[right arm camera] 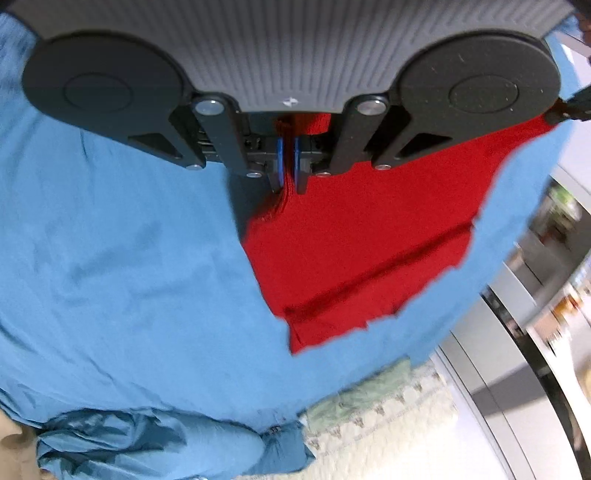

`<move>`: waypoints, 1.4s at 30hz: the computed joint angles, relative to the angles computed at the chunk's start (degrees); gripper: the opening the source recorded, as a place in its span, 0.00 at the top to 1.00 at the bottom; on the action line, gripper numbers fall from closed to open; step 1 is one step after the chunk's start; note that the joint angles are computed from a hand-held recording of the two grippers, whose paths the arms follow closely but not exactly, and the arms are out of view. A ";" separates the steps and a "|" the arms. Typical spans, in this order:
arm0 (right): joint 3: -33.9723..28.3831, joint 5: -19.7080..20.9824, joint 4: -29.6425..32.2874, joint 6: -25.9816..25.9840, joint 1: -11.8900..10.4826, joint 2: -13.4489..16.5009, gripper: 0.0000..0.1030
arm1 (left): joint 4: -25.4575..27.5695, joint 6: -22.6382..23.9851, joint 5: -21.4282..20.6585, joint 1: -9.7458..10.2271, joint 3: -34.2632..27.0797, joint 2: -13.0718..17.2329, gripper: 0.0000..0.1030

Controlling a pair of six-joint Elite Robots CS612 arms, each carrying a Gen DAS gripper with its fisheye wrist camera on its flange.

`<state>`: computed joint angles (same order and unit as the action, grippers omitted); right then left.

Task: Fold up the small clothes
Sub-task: 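Lift the hem with both tools and fold it toward the collar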

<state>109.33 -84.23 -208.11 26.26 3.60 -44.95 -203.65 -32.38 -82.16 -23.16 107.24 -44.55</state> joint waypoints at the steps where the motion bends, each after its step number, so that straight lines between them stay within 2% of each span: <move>1: -1.22 1.87 0.32 0.61 -0.53 -0.02 0.80 | 0.52 0.16 -0.61 0.49 -1.38 -0.04 0.96; 4: -6.46 7.03 2.76 3.41 -2.23 0.69 0.80 | 2.44 0.93 -2.44 2.30 -7.39 0.82 0.96; 8: -18.13 9.78 7.95 4.51 -3.31 3.89 0.80 | 6.36 2.32 -2.29 4.51 -19.76 4.67 0.96; 11: -29.54 7.99 13.50 3.23 -3.18 8.30 0.80 | 13.29 2.56 0.27 5.13 -31.59 9.36 0.96; 14: -41.94 6.98 18.84 3.25 -3.17 14.62 0.80 | 22.09 0.75 3.03 5.49 -44.07 15.54 0.96; 16: -50.21 6.51 23.26 4.91 -3.16 19.51 0.80 | 28.08 -1.90 3.45 5.97 -51.94 20.11 0.96; 18: -57.04 5.76 27.84 5.88 -3.03 23.75 0.80 | 32.43 -3.26 3.16 6.34 -57.25 23.49 0.96; 20: -61.89 4.57 31.36 5.29 -2.80 26.90 0.80 | 36.39 -4.96 2.65 6.74 -62.10 26.84 0.96; 22: -66.05 3.83 33.74 4.46 -2.55 29.56 0.80 | 38.45 -5.26 2.05 7.09 -65.03 28.90 0.96; 27: -73.12 2.30 37.05 5.74 -2.49 33.69 0.80 | 42.54 -4.48 1.55 7.66 -73.63 33.58 0.96; 30: -75.88 1.34 39.54 7.00 -2.44 35.11 0.75 | 45.06 -6.23 0.97 7.89 -76.64 34.97 0.92; 31: -75.28 0.49 39.77 8.16 -2.35 34.69 0.63 | 44.69 -7.58 1.16 8.03 -76.06 34.69 0.90; 32: -74.62 0.05 38.54 8.80 -2.30 34.44 0.41 | 43.60 -8.91 1.92 7.99 -74.29 33.81 0.76; 33: -72.66 -0.44 35.74 8.88 -2.28 33.69 0.30 | 42.22 -9.28 2.57 7.85 -72.69 32.98 0.58; 34: -70.50 -1.17 32.66 7.36 -2.20 32.83 0.17 | 39.34 -8.44 3.22 7.74 -69.39 31.38 0.52; 35: -68.05 -0.93 30.07 4.52 -2.13 31.71 0.15 | 36.25 -6.50 4.60 7.39 -65.57 29.51 0.48; 36: -65.68 -0.18 27.98 0.72 -2.04 30.63 0.15 | 33.97 -3.82 5.88 6.95 -62.38 27.91 0.48; 38: -60.89 0.94 25.14 -7.70 -1.59 28.45 0.14 | 28.48 3.81 5.35 6.19 -56.08 24.99 0.48; 39: -59.05 1.94 24.92 -10.77 -1.42 27.62 0.14 | 26.88 6.22 4.02 5.96 -54.09 24.13 0.48; 40: -57.65 3.24 25.61 -12.20 -1.33 26.99 0.14 | 26.02 8.01 1.95 5.87 -52.64 23.55 0.48; 42: -56.90 5.60 26.68 -11.99 -1.34 26.94 0.14 | 27.59 9.55 -1.90 5.87 -52.23 23.46 0.48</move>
<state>52.43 -78.62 -181.42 14.26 2.26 -18.01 -176.06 -22.83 -84.06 -17.29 55.00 -21.09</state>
